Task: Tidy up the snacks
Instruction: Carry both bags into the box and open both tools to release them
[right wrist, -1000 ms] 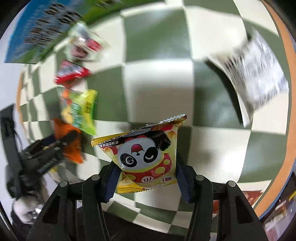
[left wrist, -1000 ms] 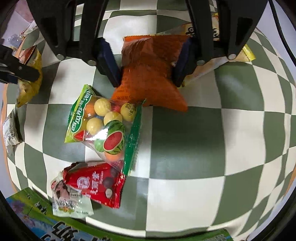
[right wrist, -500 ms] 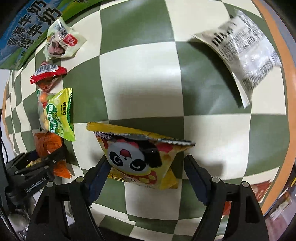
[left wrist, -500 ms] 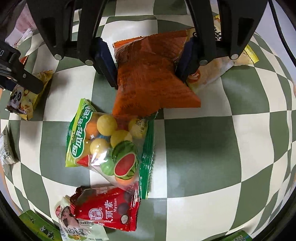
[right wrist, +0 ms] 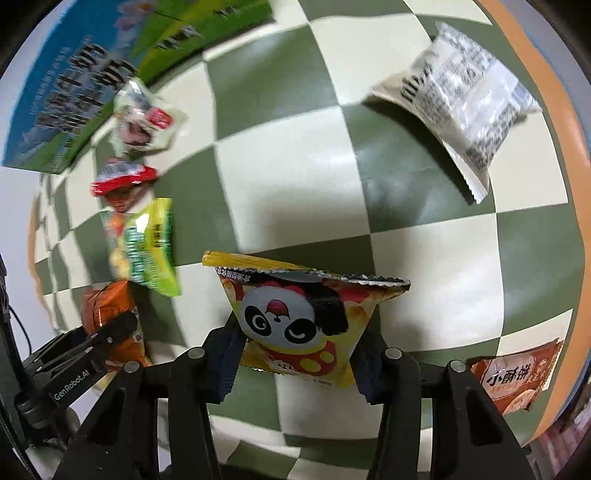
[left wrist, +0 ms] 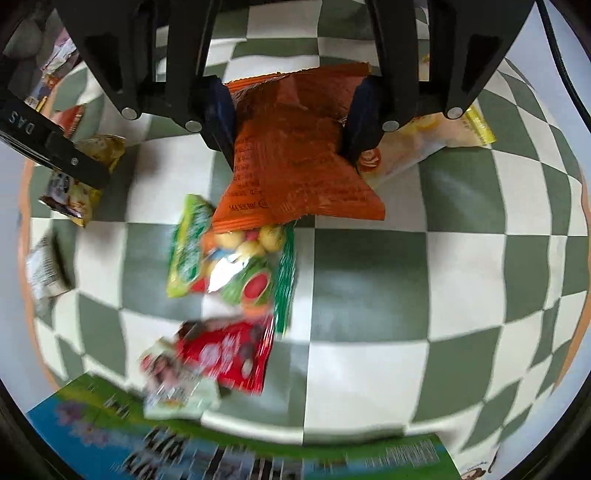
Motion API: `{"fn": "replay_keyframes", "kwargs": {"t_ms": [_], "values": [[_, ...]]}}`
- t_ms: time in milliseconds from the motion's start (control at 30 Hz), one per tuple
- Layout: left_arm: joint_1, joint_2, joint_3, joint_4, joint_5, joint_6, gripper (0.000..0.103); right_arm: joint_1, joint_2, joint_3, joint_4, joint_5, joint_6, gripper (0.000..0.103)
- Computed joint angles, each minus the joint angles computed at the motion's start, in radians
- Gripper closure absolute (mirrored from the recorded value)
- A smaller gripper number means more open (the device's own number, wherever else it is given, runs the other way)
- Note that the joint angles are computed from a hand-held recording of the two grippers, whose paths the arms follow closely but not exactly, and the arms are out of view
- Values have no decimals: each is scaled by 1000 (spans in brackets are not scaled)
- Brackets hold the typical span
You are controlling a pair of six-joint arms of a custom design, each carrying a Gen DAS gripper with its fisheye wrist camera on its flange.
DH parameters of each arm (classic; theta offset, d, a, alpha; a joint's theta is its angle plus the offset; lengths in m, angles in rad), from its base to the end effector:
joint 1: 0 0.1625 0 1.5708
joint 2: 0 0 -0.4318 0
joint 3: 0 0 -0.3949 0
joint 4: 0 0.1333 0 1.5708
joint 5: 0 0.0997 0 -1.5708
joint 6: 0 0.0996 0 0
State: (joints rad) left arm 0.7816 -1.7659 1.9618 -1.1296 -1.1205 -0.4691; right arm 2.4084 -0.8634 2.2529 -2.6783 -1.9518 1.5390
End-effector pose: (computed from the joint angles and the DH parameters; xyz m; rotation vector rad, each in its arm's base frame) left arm -0.1101 -0.3581 0.3779 0.5607 2.3372 0.3160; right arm 0.3779 -0.2108 -0.0143 -0.8647 -2.5805 0.3426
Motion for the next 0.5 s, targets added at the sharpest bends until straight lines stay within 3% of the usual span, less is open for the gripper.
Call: {"fn": "replay_keyframes", "kwargs": {"t_ms": [267, 500], "values": [[-54, 72, -206, -65, -92, 16, 55, -7, -158, -89, 82, -72, -183, 50], [-33, 294, -448, -219, -90, 142, 55, -82, -192, -288, 162, -188, -448, 50]]}}
